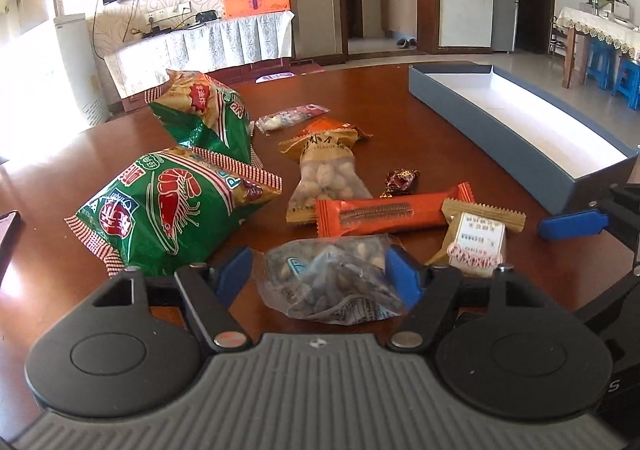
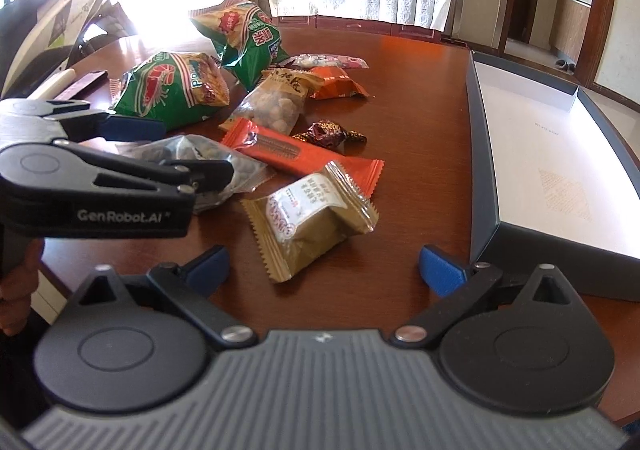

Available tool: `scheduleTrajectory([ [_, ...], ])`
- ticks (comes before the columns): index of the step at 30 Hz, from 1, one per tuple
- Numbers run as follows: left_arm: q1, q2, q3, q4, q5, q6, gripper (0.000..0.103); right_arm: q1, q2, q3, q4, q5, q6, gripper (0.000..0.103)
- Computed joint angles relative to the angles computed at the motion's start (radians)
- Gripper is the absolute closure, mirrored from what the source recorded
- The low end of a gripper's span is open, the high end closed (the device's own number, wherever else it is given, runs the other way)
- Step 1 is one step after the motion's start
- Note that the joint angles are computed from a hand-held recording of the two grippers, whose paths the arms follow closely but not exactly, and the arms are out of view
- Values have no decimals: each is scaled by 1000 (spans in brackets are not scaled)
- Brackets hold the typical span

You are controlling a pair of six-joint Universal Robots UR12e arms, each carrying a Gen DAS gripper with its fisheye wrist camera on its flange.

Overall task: Organize snacks
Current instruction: 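Grasp the clear nut bag with the left gripper while the right grasps the gold pastry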

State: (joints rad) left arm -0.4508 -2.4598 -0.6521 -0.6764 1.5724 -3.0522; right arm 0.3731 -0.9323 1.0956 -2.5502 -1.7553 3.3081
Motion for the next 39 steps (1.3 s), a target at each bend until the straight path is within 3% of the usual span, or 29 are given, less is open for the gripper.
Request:
scheduleTrajectory([
  [5, 14, 18, -20, -19, -57, -44, 27, 3, 2, 1, -23, -5, -36, 6],
  [7, 21, 29, -36, -21, -87, -35, 23, 2, 3, -1, -22, 1, -43, 13],
  [9, 24, 35, -48, -23, -107, -16, 14, 1, 3, 0, -34, 5, -49, 28],
  [14, 27, 26, -35, -32, -106, -35, 10, -1, 11, -14, -28, -2, -59, 28],
  [17, 24, 20, -27, -29, -105, -34, 10, 1, 16, -21, -32, -22, -74, 23],
  [19, 25, 17, -22, -33, -110, -23, 12, 3, 19, -21, -43, -29, -116, 24],
  [20, 26, 16, -19, -41, -121, -17, 20, 4, 20, -23, -47, -32, -137, 24],
  [23, 29, 20, -31, -17, -145, 10, 30, 1, 18, -22, -47, 1, -151, 44],
  [27, 25, 23, -39, 2, -140, 39, 37, 10, 20, -27, -44, -27, -192, 51],
  [30, 25, 27, -48, 25, -143, 48, 46, 12, 13, -18, -47, -41, -195, 52],
  [39, 24, 38, -70, 62, -142, 78, 58, 7, -7, 13, -90, -48, -147, 55],
])
